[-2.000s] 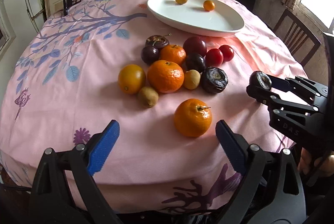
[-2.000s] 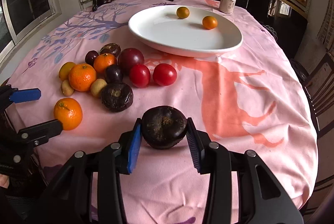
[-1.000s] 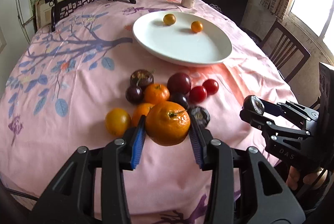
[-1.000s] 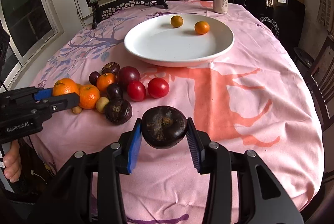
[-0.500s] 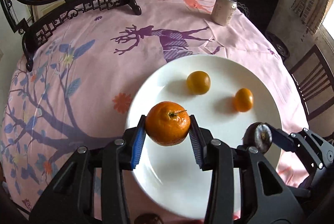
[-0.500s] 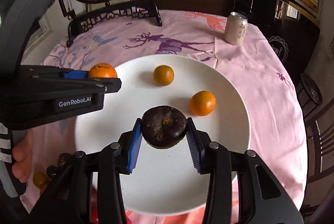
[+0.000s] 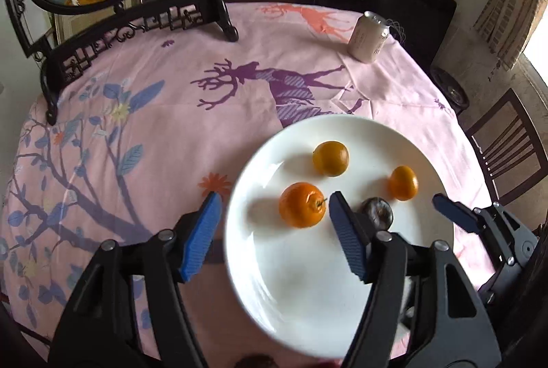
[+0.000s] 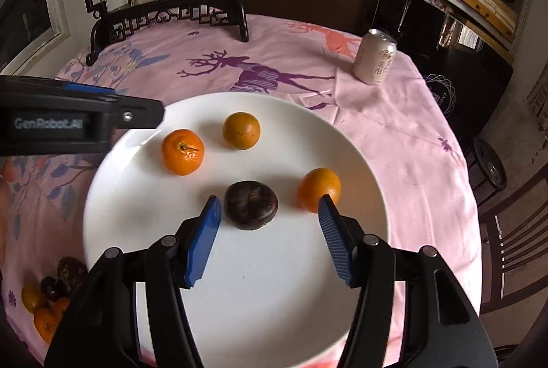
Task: Organize fruits
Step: 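Carry both fruits over the white plate and open both tools to release, then move both tools back toward the fruit cluster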
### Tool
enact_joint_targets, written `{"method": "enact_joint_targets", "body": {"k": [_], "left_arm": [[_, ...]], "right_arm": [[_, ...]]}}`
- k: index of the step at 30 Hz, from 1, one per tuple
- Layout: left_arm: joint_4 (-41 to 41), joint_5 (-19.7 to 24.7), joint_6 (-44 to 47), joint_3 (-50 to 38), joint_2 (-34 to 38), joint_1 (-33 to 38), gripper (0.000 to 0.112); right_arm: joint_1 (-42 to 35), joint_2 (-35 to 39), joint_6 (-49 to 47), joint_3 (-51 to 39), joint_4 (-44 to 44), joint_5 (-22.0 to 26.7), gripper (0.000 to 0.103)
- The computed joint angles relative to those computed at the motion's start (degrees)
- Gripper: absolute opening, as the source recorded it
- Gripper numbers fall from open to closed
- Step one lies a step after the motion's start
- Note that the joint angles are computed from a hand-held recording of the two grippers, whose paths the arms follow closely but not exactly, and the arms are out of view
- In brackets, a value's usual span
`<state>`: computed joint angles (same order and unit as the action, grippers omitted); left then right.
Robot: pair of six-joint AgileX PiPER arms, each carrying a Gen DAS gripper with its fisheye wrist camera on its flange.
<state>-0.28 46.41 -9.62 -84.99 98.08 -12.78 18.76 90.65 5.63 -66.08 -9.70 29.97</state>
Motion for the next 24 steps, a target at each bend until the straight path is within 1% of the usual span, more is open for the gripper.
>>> {"method": "enact_joint_targets", "body": {"k": [1, 3, 4, 7, 9, 10, 13, 15, 17, 20, 22, 24], "left_arm": [[1.44, -1.66, -0.49, 4.60, -4.38, -0.14, 0.075], [4.64, -4.36, -2.23, 14.04, -13.23, -0.64, 0.078], [5.45, -5.99, -2.82, 19.09, -17.83, -0.74, 0.079], [1.96, -9.35, 0.01, 33.32, -31.32, 0.69, 0.081], [-0.62, -9.42, 1.97, 39.84, -38.07, 2.03, 0.082], [-2.14, -9.31, 3.17, 42.73, -41.36, 3.24, 0.082], [-3.40, -7.74, 4.23, 48.62, -48.37, 5.60, 0.082], [-4.78, -6.18, 6.07, 51.04, -51.02, 7.22, 0.082], [-7.01, -5.01, 9.50, 53.03, -53.13, 9.75, 0.082], [-6.11, -3.82, 10.38, 55.82, -56.63, 11.56, 0.082], [-9.61, -2.43, 16.36, 57.16, -57.96, 15.90, 0.082], [-11.47, -1.55, 20.15, 58.23, -58.61, 18.85, 0.082]], "right_arm": [[-0.01, -3.56, 1.78, 2.78, -1.19, -0.23, 0.063], [1.28, -11.37, 8.84, 9.22, -6.28, 0.02, 0.070], [2.09, -15.67, 11.34, 12.98, -7.50, -0.06, 0.070], [5.15, -27.25, 16.04, 23.03, -6.91, -0.04, 0.070], [7.62, -32.42, 18.56, 26.78, -6.04, 1.78, 0.070], [9.69, -34.05, 21.65, 27.69, -7.51, 3.00, 0.070], [18.34, -36.87, 33.72, 28.68, -16.66, 7.67, 0.070], [25.03, -37.61, 40.73, 28.90, -22.36, 11.15, 0.070], [29.71, -37.44, 44.40, 29.08, -24.49, 13.14, 0.070], [33.67, -36.16, 46.55, 30.14, -23.83, 13.40, 0.070], [36.28, -33.98, 48.40, 31.01, -23.26, 12.97, 0.070], [38.21, -31.62, 49.76, 31.80, -22.82, 11.99, 0.070]]}}
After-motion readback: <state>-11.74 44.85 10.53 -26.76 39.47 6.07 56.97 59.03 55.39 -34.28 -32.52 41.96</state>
